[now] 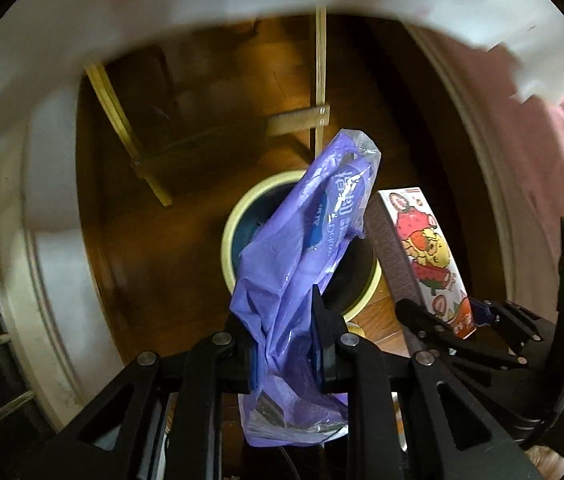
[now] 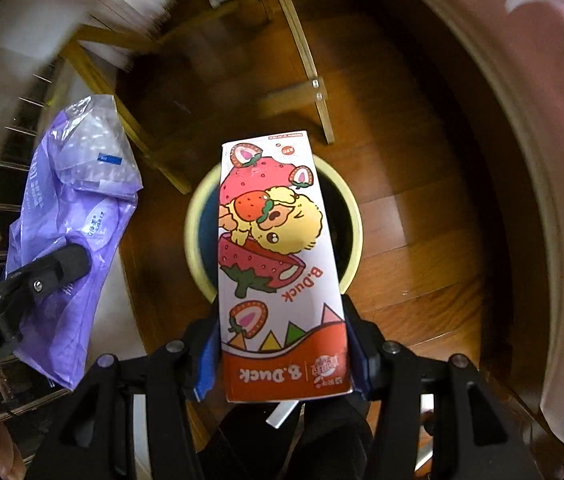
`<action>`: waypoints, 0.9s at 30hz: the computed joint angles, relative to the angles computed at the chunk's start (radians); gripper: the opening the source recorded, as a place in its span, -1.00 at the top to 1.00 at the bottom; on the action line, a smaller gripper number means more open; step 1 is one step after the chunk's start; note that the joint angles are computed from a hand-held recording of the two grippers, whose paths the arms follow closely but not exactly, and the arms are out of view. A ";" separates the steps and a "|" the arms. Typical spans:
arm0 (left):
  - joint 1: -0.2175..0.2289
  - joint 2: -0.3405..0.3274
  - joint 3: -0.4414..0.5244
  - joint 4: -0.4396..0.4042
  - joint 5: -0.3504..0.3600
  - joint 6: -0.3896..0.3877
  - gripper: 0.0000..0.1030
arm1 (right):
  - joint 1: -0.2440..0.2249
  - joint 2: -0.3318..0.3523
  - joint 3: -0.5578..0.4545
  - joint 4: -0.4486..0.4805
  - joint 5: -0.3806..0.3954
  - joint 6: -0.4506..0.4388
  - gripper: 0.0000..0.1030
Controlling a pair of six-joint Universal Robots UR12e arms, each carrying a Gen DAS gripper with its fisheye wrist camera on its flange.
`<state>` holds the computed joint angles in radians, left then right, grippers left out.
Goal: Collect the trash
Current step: 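Carry the purple bag and duck carton down over the blue bin, then open both grippers to drop the bag and carton into the bin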
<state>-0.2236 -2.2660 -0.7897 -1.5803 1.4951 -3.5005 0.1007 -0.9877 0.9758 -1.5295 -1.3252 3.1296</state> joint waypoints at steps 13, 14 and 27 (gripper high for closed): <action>0.003 -0.024 -0.089 0.085 0.016 -0.061 -0.28 | -0.004 0.052 0.039 -0.065 0.016 -0.007 -0.06; 0.004 -0.025 -0.089 0.085 0.012 -0.066 -0.30 | -0.004 0.051 0.043 -0.075 0.016 -0.005 -0.06; 0.011 -0.003 -0.099 0.144 0.036 -0.083 -0.71 | -0.003 0.039 0.046 -0.154 0.026 -0.020 -0.29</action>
<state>-0.2130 -2.2694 -0.8890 -1.4365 1.5311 -3.5834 0.0977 -0.9485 1.0220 -1.6838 -1.2992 3.1100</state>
